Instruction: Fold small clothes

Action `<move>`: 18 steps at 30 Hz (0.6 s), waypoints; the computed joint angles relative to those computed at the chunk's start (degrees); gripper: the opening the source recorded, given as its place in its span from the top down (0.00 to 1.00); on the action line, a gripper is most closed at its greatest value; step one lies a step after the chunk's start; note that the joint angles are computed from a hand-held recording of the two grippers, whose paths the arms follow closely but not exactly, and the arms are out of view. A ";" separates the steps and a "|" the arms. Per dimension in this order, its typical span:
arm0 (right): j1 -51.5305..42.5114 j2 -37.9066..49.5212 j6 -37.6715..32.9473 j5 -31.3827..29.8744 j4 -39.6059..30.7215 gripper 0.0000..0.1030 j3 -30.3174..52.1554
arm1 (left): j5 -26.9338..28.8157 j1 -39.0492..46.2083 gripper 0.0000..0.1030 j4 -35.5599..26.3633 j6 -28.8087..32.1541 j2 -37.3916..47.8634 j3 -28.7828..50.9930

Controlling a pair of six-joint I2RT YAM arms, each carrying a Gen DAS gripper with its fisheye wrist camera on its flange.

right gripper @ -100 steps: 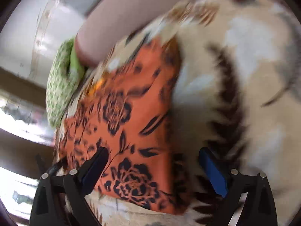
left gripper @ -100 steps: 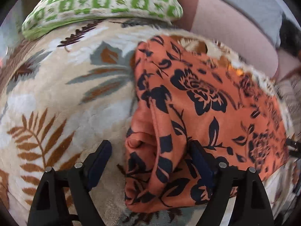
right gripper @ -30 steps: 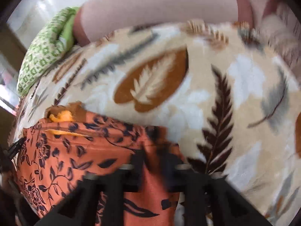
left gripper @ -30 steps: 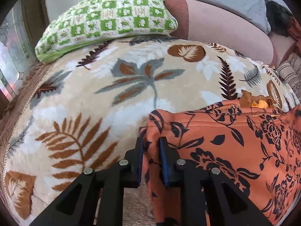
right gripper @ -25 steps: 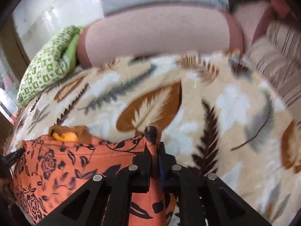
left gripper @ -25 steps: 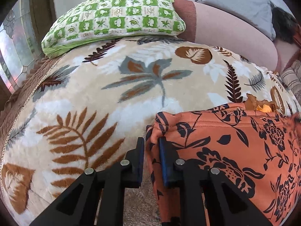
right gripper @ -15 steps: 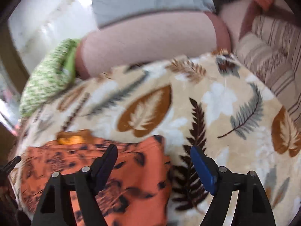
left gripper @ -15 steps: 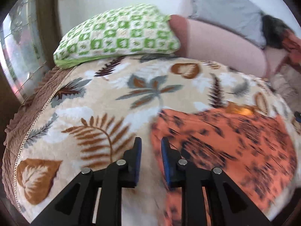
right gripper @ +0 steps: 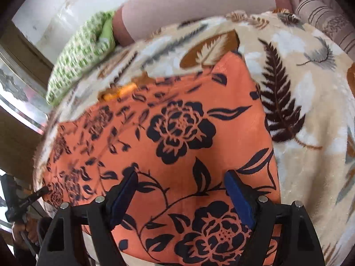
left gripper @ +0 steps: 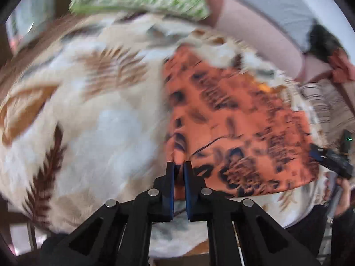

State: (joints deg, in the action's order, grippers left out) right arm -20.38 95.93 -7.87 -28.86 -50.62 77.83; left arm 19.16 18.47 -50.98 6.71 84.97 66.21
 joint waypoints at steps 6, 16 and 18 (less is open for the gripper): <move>-11.25 -5.88 1.61 -11.26 -5.80 0.20 -0.30 | -1.84 -0.31 0.62 1.62 -3.10 -5.76 -0.08; -27.09 -8.96 7.72 -28.44 -11.14 0.08 -17.81 | -13.22 -22.81 0.34 18.11 -9.24 -8.16 -2.04; -26.81 -9.26 16.94 -29.71 -2.58 0.08 -20.29 | -17.88 -26.18 0.34 18.63 -10.82 -2.40 -1.02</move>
